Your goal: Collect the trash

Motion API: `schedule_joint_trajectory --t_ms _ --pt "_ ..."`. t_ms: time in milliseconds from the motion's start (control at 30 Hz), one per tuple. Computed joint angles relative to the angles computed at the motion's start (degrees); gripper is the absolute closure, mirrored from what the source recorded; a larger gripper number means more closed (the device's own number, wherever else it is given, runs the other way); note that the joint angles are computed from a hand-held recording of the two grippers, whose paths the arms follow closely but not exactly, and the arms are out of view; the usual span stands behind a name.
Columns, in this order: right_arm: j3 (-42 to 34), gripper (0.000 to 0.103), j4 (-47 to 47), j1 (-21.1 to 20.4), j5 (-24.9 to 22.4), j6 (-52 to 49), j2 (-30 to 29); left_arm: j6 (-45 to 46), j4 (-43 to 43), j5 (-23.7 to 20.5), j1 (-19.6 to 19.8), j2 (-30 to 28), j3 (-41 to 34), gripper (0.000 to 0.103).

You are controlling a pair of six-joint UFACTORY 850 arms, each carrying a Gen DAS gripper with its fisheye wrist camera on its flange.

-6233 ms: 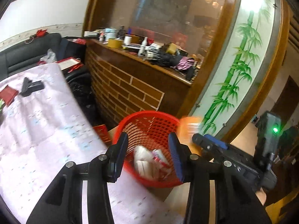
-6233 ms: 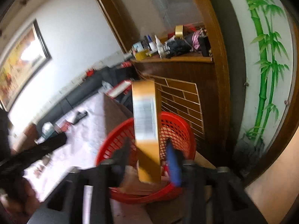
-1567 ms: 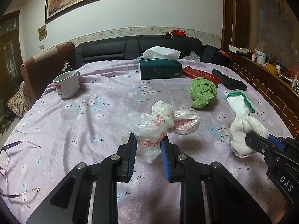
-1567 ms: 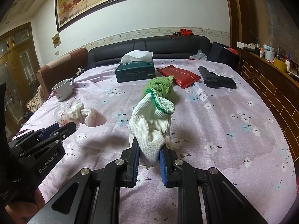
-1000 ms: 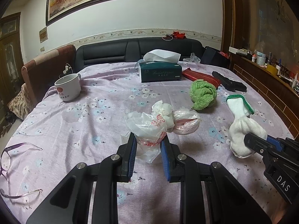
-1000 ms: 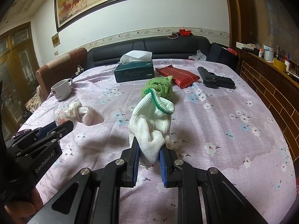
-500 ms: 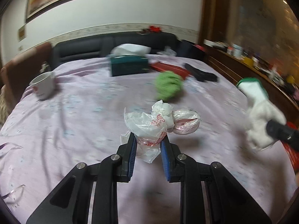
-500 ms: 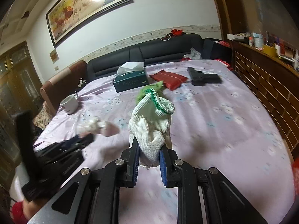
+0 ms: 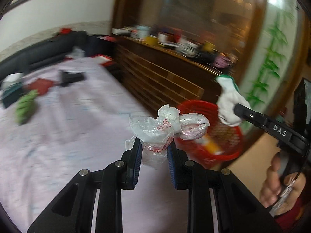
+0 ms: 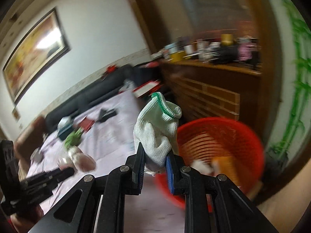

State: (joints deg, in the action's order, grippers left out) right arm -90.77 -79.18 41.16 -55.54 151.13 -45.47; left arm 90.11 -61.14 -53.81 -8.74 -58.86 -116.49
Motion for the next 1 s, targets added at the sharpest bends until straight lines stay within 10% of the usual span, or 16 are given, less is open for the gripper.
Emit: schedule_joint_trajectory --t_ms 167,233,333,467,700,1000 --pt "9.84 0.08 -1.24 -0.16 -1.82 8.34 5.84 1.51 -0.98 5.9 -6.39 2.49 6.19 0.075" --pt "12.28 0.076 -1.21 -0.78 -1.08 10.26 7.05 -1.19 0.81 8.2 -8.2 1.6 5.47 0.044" --pt "13.54 0.028 1.27 -1.76 -0.55 9.23 7.43 -0.69 0.27 7.76 -8.54 1.44 6.1 0.041" --pt "14.04 0.026 2.78 -0.47 -2.69 8.89 7.52 6.78 -4.0 9.45 -7.04 4.29 10.44 0.04" --pt "-5.76 0.003 19.72 4.03 -21.89 -13.11 -4.0 25.3 -18.16 12.66 -0.87 11.29 21.26 0.013" --pt "-25.44 0.002 23.58 6.37 -30.8 -26.0 -15.98 44.26 -32.05 19.35 5.92 14.84 29.45 0.004"
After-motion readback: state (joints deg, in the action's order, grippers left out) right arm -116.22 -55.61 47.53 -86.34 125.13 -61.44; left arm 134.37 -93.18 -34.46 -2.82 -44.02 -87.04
